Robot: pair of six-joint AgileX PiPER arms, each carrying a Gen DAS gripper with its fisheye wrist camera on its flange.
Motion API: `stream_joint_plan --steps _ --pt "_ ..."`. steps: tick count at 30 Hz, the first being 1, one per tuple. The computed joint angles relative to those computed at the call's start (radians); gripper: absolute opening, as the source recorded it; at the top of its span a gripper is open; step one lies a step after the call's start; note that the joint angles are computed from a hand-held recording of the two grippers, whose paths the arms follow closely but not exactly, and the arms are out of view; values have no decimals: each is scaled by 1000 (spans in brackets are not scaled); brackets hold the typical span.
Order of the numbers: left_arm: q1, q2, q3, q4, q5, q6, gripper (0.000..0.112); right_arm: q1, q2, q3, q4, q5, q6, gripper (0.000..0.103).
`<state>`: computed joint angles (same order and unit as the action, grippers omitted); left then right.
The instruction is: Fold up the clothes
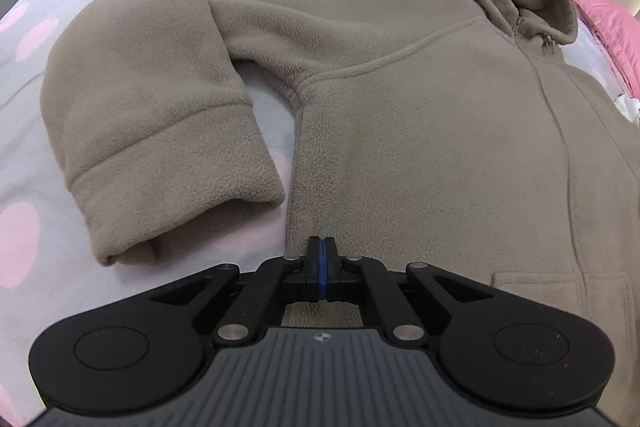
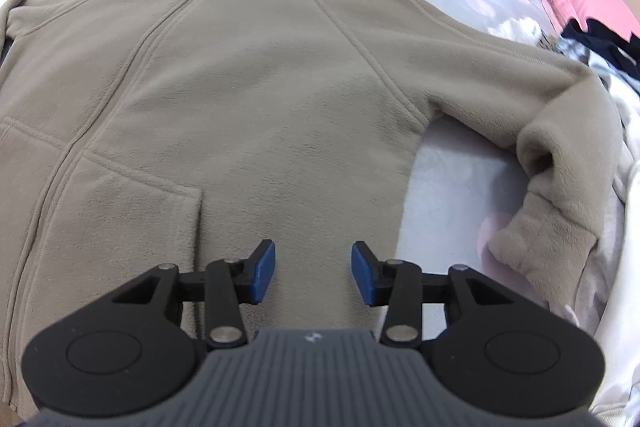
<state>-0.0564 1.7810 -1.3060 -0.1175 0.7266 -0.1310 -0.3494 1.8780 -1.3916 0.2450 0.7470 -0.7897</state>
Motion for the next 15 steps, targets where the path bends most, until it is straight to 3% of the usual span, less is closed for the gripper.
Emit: stream_joint_plan --steps 2,3,5,7,8,10,15 --pt "0 -41 3 28 13 23 0 -5 2 -7 10 8 -2 46" --pt "-3 -70 11 55 11 21 6 -4 2 -8 13 8 -5 46" --pt "-4 -109 14 110 1 19 21 -4 2 -9 26 8 -21 47" --pt "-17 -129 15 215 -25 -34 49 -3 3 -12 40 15 -39 48" --pt "-28 -130 21 284 -46 -71 53 1 3 -10 39 14 -43 48" --pt "-57 -99 12 404 -65 -128 58 13 4 -9 29 8 -44 49" --pt "-93 -29 5 472 -44 -103 59 13 11 -13 10 0 -22 49"
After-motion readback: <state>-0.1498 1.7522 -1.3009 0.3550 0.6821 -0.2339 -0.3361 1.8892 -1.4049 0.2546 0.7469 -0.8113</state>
